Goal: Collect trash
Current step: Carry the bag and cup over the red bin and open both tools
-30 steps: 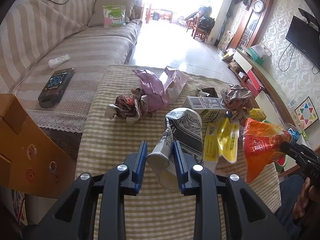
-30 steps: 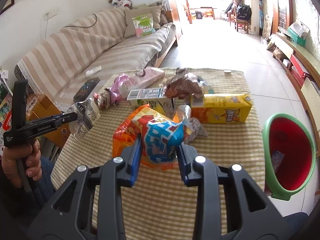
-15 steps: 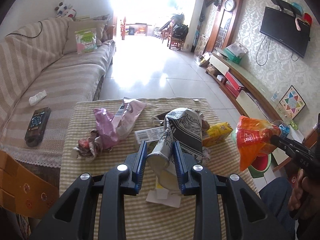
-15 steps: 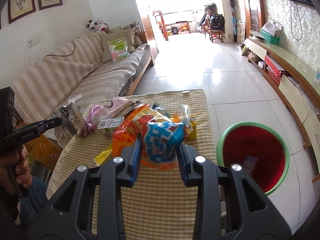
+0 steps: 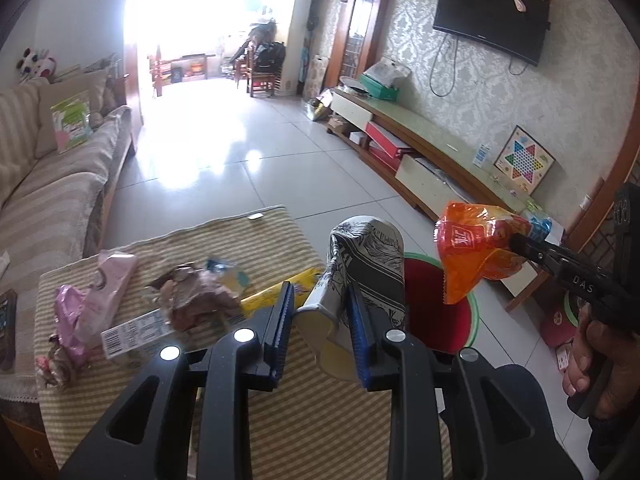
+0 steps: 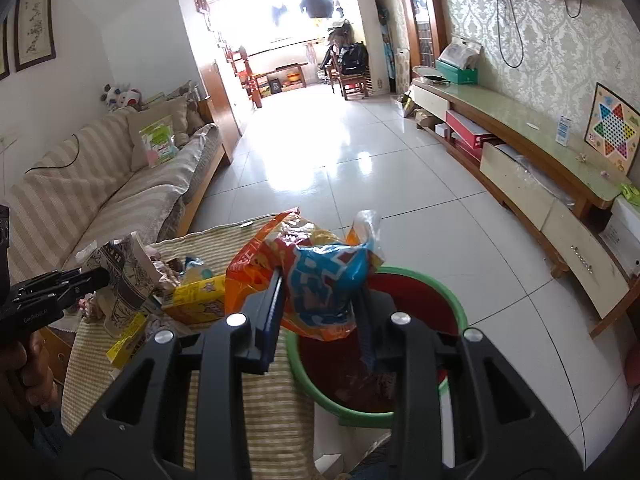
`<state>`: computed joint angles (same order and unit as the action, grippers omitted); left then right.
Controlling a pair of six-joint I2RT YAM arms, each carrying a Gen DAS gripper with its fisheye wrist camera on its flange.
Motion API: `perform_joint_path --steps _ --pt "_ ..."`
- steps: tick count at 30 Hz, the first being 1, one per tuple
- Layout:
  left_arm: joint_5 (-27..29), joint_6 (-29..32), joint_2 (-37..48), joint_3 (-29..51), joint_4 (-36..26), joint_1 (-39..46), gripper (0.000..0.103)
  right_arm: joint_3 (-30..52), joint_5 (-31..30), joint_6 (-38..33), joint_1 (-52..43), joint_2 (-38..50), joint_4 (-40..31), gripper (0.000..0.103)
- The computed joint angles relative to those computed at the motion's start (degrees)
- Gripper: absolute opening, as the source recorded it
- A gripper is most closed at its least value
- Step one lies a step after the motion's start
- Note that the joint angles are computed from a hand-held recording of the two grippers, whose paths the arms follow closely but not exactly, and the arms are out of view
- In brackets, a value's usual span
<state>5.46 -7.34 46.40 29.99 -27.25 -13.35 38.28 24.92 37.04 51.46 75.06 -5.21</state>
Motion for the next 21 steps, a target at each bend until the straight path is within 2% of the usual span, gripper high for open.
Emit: perform_joint_path --steps 4,8,14,21 --pt "-5.01 -5.31 9.84 2.41 7.36 -11.5 0.024 -4.6 -2.08 -0.41 -5.56 -3.7 0.59 0.032" --pt "-7.19 -7.81 19.07 5.03 13.19 -17.62 0.024 -7.8 -4.72 -1.21 -10.44 -4.09 2.73 0.032" --pt "-8.23 -10.06 31.83 9.19 19.64 -22.1 0.024 -11.82 -8.68 -2.2 -15.76 -1.88 8.66 0.032" --pt "-9.59 -11.63 42.11 13.86 23.22 -23.41 0.025 -13.34 -12.79 -4.09 -18.99 4.12 14.56 0.032"
